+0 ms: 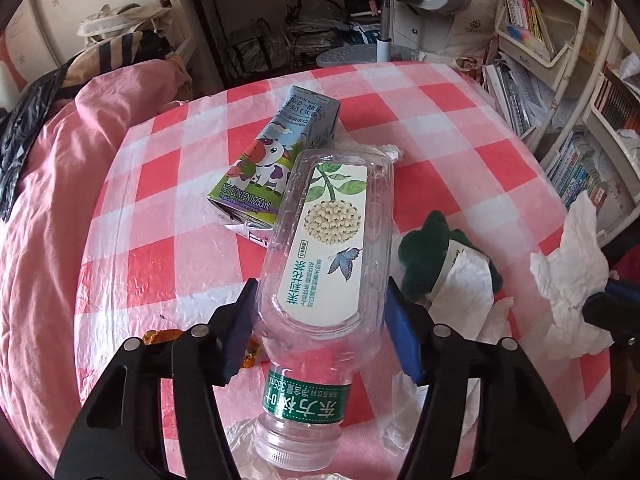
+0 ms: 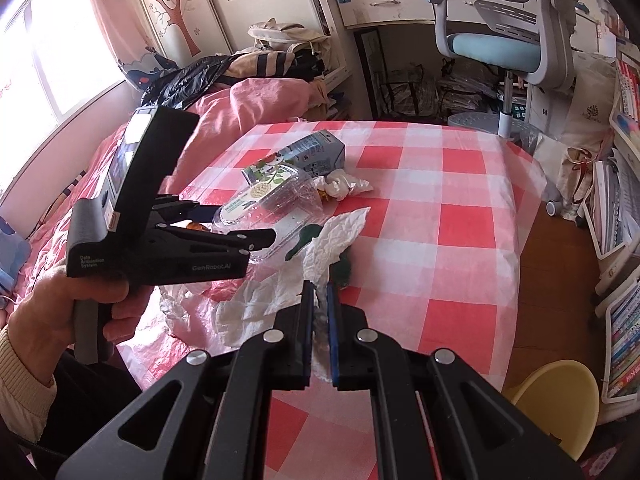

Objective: Collect trash
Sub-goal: 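Lift the bottle and tissue and carry both over the yellow bucket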

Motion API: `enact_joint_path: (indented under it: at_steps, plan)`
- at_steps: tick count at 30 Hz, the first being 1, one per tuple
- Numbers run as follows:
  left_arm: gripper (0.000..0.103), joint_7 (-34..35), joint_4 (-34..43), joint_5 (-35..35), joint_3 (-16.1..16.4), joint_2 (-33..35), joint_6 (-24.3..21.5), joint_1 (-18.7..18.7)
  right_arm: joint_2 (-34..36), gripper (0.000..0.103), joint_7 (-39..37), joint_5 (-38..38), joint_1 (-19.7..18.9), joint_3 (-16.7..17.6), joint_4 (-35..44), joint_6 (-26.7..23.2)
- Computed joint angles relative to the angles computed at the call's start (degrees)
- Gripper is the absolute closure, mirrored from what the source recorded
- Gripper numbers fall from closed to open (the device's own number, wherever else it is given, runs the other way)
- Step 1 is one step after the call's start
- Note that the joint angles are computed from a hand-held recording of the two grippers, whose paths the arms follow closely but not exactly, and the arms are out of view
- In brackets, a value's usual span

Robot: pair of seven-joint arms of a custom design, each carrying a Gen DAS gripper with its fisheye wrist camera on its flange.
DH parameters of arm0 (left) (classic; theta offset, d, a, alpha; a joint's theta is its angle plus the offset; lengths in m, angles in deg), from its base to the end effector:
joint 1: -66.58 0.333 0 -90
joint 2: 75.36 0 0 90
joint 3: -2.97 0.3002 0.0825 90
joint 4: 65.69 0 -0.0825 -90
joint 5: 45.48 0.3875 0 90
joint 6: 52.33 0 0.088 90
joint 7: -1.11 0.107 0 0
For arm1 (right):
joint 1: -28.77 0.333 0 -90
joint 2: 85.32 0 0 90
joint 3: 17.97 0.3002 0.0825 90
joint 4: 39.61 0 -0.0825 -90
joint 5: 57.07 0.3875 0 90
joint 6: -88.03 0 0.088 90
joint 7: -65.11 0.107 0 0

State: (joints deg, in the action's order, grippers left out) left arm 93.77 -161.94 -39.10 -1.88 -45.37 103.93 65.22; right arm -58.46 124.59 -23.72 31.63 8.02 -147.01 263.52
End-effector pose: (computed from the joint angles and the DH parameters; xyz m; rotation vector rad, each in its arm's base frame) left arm 0.7087 -0.0728 0.3417 -1.6945 2.1196 -0.5020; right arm 0.6223 0.2574 0.3394 -1.9221 1.3471 -0.2401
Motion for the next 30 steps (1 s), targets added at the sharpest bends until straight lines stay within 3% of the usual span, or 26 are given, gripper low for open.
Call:
enact_joint_path:
  at_steps: [4,8,13,18,24,30]
  plan:
    - [0.045,7.4,-3.1,-9.1,-6.1,-3.6,1.4,6.4,-0.3,0.095,-0.5,0.3,-0.6,0.8,-0.6,0.8]
    - [0.045,16.5,-6.9,-22.9,-11.3,-7.9,3.9,13.0,-0.9,0.095,-0.4,0.5,-1.2,1.5,-1.6,1.8]
    - [0.045,26.9,-10.0,-41.3,-15.9,-11.3,10.9,18.5,-1.4,0.095,0.2,-0.2,-2.0,2.5,-2.6,3.4]
    - [0.045,31.5,-10.5,-49.3,-15.0,-12.5,11.2,18.1,-2.4,0.095,2.6,-2.8,-1.1,1.4,-4.1,4.3]
    - [0.045,36.9,-13.2,-53.5,-13.1,-14.9,10.9,14.5,-4.3,0.095,6.3,-5.9,-0.8,0.7,-6.9,5.9]
    - [0.045,41.2,-15.3,-55.2,-12.5,-16.5,10.4,9.5,-7.7,0.095,13.7,-12.2,5.1,-7.7,-11.0,7.3]
